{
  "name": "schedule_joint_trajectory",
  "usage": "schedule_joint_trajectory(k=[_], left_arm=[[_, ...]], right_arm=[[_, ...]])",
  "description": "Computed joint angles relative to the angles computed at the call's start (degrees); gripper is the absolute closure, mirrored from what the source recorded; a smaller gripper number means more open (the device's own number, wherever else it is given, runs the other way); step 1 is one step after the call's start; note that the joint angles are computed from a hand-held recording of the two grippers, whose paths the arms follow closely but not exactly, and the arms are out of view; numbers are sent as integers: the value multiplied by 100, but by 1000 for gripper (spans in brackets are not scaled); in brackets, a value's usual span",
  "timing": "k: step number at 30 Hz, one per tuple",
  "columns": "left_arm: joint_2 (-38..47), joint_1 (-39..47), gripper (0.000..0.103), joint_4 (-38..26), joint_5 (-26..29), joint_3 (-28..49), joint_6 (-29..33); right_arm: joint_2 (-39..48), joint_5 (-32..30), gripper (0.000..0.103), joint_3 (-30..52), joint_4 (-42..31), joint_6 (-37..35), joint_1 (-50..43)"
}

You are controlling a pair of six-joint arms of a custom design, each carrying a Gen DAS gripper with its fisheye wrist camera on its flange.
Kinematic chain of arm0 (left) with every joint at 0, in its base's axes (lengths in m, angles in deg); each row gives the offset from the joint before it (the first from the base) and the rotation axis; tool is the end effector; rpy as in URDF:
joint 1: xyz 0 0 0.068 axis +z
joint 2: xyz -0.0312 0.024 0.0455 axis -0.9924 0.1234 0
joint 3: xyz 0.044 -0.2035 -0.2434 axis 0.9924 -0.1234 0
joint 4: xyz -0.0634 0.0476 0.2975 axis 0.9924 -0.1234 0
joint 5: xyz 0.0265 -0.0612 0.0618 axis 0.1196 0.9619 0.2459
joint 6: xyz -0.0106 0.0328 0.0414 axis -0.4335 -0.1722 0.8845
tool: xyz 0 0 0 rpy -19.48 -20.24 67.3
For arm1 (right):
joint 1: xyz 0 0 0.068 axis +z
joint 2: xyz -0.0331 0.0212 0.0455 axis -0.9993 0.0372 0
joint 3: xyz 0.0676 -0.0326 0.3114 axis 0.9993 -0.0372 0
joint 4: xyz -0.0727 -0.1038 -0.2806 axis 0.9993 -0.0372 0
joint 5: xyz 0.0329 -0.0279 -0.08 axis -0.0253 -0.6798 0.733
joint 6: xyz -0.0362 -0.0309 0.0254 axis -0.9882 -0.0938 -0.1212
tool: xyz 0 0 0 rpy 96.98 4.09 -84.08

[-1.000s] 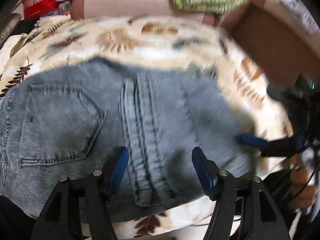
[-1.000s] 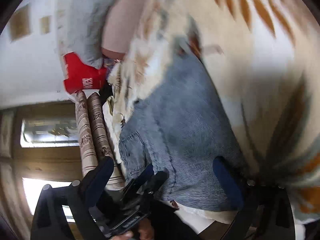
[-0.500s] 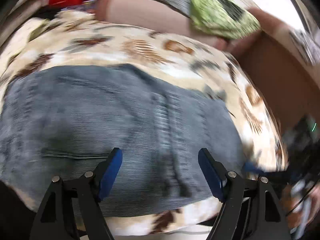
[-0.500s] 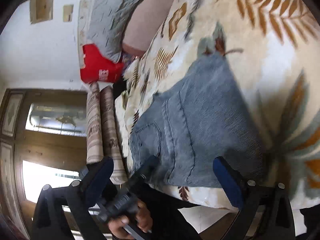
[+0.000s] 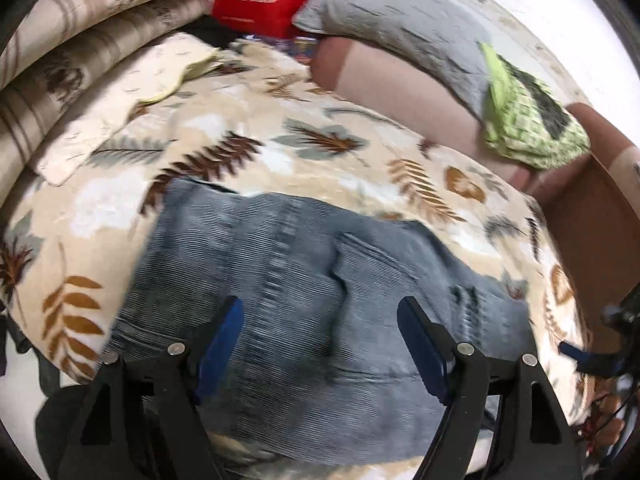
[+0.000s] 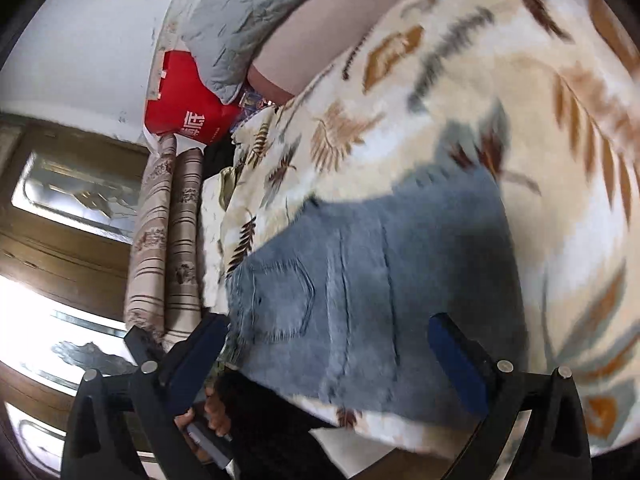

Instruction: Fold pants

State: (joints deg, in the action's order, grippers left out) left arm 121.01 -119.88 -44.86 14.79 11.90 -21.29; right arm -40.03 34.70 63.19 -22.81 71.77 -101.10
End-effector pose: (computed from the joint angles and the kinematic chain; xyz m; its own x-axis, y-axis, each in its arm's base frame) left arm 0.2044 -0.1465 0.1894 -0.7938 -0.1518 -0.5890 0.0351 0.9553 -0.2936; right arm 0.1503 -0.0095 0.2103 -0.8386 0.4462 -0.3126 0.0760 0.6640 0.7439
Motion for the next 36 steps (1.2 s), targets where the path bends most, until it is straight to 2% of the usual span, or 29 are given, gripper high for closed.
schedule_joint_trajectory(k=[3,6,8,9,10,12,14,16,17,18,20,22,24,26,28,29,30,31,33,35,36], left_arm=[[280,229,23,42,151,-38,158],[700,130,23,226,-332,-101,386],[875,54,23,304,-566,-146,469],[850,59,22,410,-577,-217,522],[860,102,22,504,-549,-259,581],[875,152,20,664,-518,-336,650],[901,185,20,743,-517,-345,774],[852,182,20,787,-513,-393,842],[847,219,19,841,-464,-417,886],[819,233,19,856,-432,-436,881],[858,199,18,869,-496,-417,845],[964,102,16,865,-639,-360,848],[936,100,16,898,-634,-391,875],[893,144,16,945,-562,-436,896],[901,124,16,945,-599,-434,867],[923,105,16,940,-636,-421,841],[942,94,15,944,-660,-413,826],[957,78,15,953,-686,-409,807],[968,60,15,973,-714,-417,795],[977,46,15,983,-738,-413,776],[970,38,15,930,-752,-391,787]], right_arm=[[877,925,1,634,695,357,1295],[2312,2150,1,1661,1000,-82,2550],[3089,2587,3,2198,971,-380,2890],[3455,2674,12,2436,991,-424,2990],[3872,2702,32,2687,1030,-434,3048],[4769,2768,50,3255,894,-432,3120],[5376,2828,51,3564,793,-460,3149],[5917,2809,73,3830,648,-513,3171],[5951,2955,79,3840,699,-601,3225],[5897,2967,93,3826,732,-643,3239],[5696,3262,100,3776,799,-623,3290],[5928,3717,100,3936,627,-714,3355],[5994,3456,95,3823,882,-513,3229],[5622,3195,94,3442,1379,-256,3077],[5204,3413,84,3187,1482,-101,3078],[4898,3321,82,2974,1579,-17,3054],[4601,2936,67,2732,1694,106,2972],[4396,2591,40,2528,1803,239,2894],[4199,2362,18,2115,2164,484,2907],[4813,2549,20,2235,1954,494,2998],[5045,2453,23,2130,2226,668,2866]])
